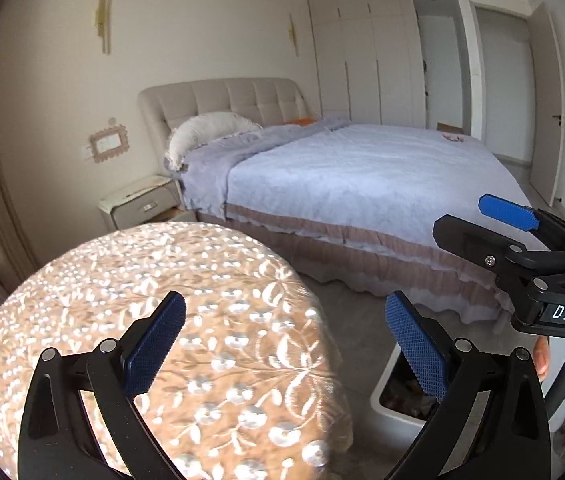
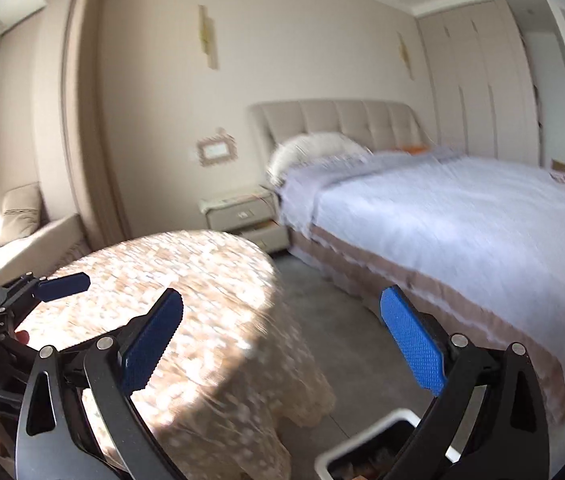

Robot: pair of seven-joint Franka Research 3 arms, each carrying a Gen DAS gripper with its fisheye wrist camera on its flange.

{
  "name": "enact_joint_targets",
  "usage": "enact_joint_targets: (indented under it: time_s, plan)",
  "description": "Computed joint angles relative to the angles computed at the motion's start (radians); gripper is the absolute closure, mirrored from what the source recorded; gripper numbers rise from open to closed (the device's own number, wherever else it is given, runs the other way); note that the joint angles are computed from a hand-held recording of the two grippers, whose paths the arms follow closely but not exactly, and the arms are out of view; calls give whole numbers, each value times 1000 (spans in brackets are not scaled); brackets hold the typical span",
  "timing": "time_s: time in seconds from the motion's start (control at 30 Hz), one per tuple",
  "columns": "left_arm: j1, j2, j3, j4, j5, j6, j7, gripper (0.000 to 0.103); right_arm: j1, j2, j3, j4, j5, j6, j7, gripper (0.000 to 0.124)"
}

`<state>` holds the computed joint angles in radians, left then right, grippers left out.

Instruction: Collect trash

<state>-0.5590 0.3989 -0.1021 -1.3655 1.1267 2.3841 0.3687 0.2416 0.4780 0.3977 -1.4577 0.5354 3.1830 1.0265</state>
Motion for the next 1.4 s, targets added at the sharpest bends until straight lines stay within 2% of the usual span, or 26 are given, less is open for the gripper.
enact_joint_targets:
  time_s: [0.07, 0.13, 0.27, 0.3, 0.43, 0.53, 0.7, 0.83, 1.0, 1.1, 1.2, 1.4]
  plan:
    - [-6, -93, 13, -108, 59, -22, -83, 5, -1, 14, 49, 31, -15, 9, -38, 25]
    - [5, -170, -1, -194, 102, -61, -139, 5, 16, 27, 73, 63, -32, 2, -63, 25]
    - [42, -323, -37, -363, 162, -146, -229, 5, 83, 40, 75, 111, -61, -13, -98, 25]
    - [53, -358, -48, -401, 176, -165, -251, 5, 128, 44, 40, 133, -75, -18, -82, 25]
    - [99, -486, -97, -522, 196, -226, -301, 5, 184, 54, 54, 171, -92, -14, -104, 25]
    - [133, -570, -135, -599, 188, -268, -333, 5, 240, 61, 33, 203, -110, -22, -99, 25]
    - [192, -704, -184, -719, 151, -310, -368, 5, 359, 60, -57, 216, -163, 6, -49, 25]
    - [240, -755, -231, -753, 122, -360, -343, 5, 469, 69, -186, 247, -217, -2, 47, 25]
    - [297, -796, -266, -782, 100, -330, -320, 5, 534, 68, -264, 248, -284, 4, 131, 25]
    - [331, -802, -288, -788, 93, -326, -326, 5, 588, 67, -338, 243, -328, 22, 178, 25]
    - [350, -814, -298, -798, 84, -319, -333, 5, 659, 73, -440, 245, -355, 48, 237, 25]
    - [368, -817, -319, -800, 82, -333, -345, 5, 653, 70, -437, 240, -371, 68, 260, 25]
